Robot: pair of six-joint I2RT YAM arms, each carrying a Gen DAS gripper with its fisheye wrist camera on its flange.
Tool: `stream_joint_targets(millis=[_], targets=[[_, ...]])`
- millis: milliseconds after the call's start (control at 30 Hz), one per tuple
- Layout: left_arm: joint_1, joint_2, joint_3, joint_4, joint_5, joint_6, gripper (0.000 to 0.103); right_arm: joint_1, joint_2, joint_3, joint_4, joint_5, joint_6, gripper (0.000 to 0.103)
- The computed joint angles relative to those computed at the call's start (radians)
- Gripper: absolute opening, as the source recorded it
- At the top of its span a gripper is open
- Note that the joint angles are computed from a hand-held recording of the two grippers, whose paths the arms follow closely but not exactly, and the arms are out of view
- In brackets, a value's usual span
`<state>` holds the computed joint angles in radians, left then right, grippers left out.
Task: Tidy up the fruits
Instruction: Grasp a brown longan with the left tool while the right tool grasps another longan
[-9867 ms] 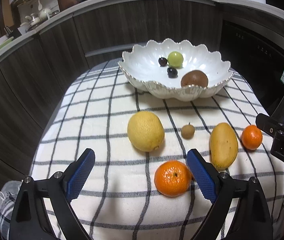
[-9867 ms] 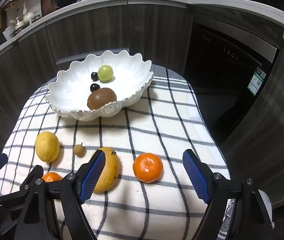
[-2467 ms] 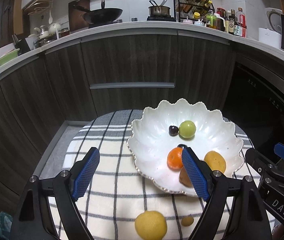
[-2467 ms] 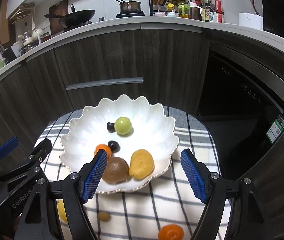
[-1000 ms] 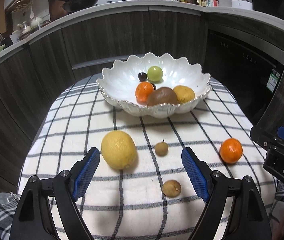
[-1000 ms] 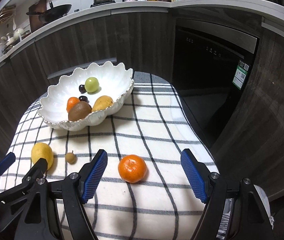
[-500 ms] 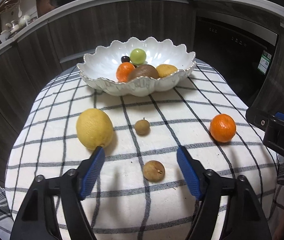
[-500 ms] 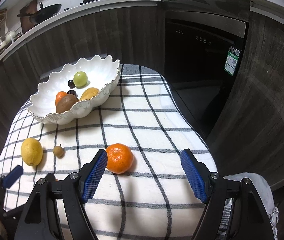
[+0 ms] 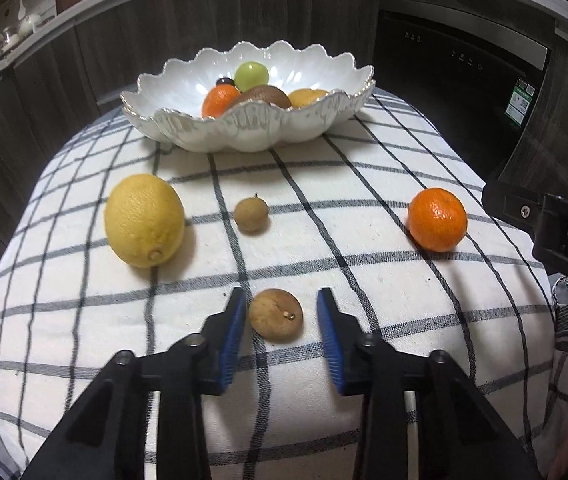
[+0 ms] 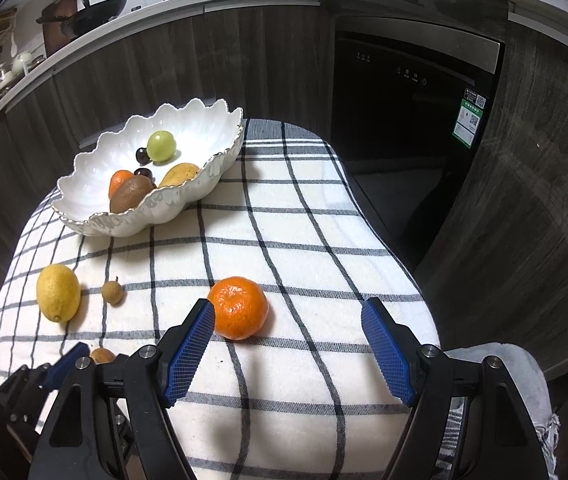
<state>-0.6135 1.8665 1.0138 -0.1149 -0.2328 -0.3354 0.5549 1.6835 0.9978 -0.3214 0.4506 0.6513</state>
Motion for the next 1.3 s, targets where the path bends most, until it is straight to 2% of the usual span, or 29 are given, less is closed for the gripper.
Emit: stream_joint_targets(millis=[67, 133, 333, 533, 767, 900, 1300], targets=[[0.001, 0.001, -0.002, 0.006, 0.004, 0.002, 0.027, 0.002, 0.003, 0.003, -0.002, 0.002, 0.0, 0.076], [0.007, -0.003, -0.005, 0.013, 0.021, 0.004, 0.027, 0.006, 0.004, 0.004, -0.002, 0.005, -0.003, 0.076], [0.023, -0.058, -0.037, 0.031, -0.012, 0.006, 0.027, 0.017, 0.007, 0.015, -0.008, 0.009, -0.012, 0.076], [0.075, -0.108, -0.046, 0.006, -0.024, 0.018, 0.027, 0.039, 0.043, 0.073, -0.008, -0.01, -0.056, 0.076], [0.177, -0.194, -0.094, 0.002, -0.027, 0.029, 0.027, 0.084, 0.146, 0.223, -0.043, -0.009, -0.121, 0.076], [0.245, -0.223, -0.122, 0.035, -0.038, 0.048, 0.027, 0.104, 0.244, 0.344, -0.085, -0.03, -0.154, 0.076], [0.369, -0.169, -0.1, 0.063, -0.004, 0.048, 0.027, 0.149, 0.47, 0.596, -0.16, -0.052, -0.131, 0.076]])
